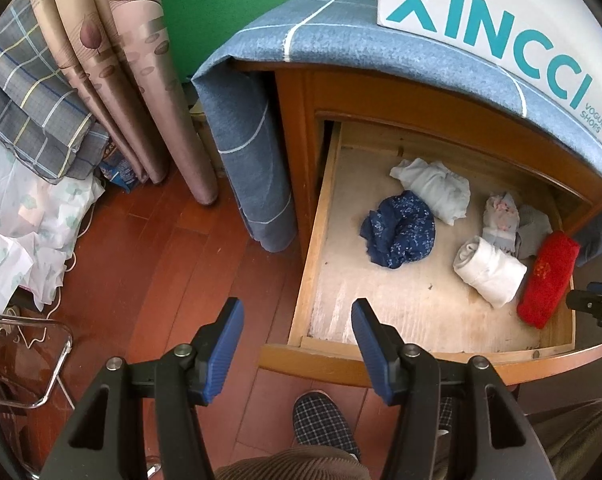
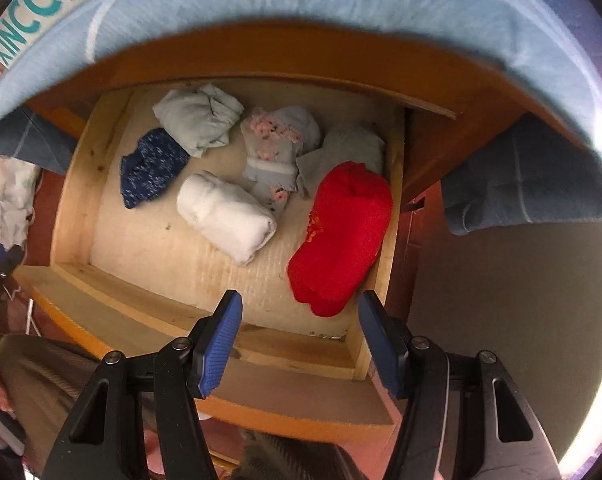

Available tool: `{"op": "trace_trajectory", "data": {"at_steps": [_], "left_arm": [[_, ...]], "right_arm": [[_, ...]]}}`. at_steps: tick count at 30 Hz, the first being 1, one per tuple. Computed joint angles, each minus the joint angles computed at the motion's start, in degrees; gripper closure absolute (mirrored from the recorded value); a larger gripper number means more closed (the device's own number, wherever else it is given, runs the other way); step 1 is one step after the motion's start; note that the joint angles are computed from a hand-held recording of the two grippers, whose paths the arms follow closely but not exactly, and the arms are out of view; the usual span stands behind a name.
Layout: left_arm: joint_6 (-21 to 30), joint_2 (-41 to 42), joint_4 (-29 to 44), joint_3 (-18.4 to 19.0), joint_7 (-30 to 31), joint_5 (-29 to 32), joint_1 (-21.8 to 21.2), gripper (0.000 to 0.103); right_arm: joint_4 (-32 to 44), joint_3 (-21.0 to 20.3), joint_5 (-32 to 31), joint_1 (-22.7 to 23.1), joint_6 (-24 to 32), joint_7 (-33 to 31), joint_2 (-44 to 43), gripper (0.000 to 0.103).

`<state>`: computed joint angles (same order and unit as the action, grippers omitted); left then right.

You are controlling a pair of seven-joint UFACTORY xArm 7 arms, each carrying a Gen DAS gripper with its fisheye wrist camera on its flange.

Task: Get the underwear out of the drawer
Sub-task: 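Reach into the drawer and grasp the red sock bundle with the right gripper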

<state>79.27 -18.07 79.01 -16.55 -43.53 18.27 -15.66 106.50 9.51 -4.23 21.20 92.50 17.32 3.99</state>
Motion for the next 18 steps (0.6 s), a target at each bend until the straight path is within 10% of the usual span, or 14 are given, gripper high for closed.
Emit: {"op": "trace_trajectory", "data": {"at_steps": [18], "left_arm": [[0.0, -0.1, -0.4, 0.7, 0.6, -1.5, 0.1, 0.046]], "right_arm": [[0.2, -0.5, 1.6, 0.0, 1.0, -0.1, 3.8, 0.045]]}}
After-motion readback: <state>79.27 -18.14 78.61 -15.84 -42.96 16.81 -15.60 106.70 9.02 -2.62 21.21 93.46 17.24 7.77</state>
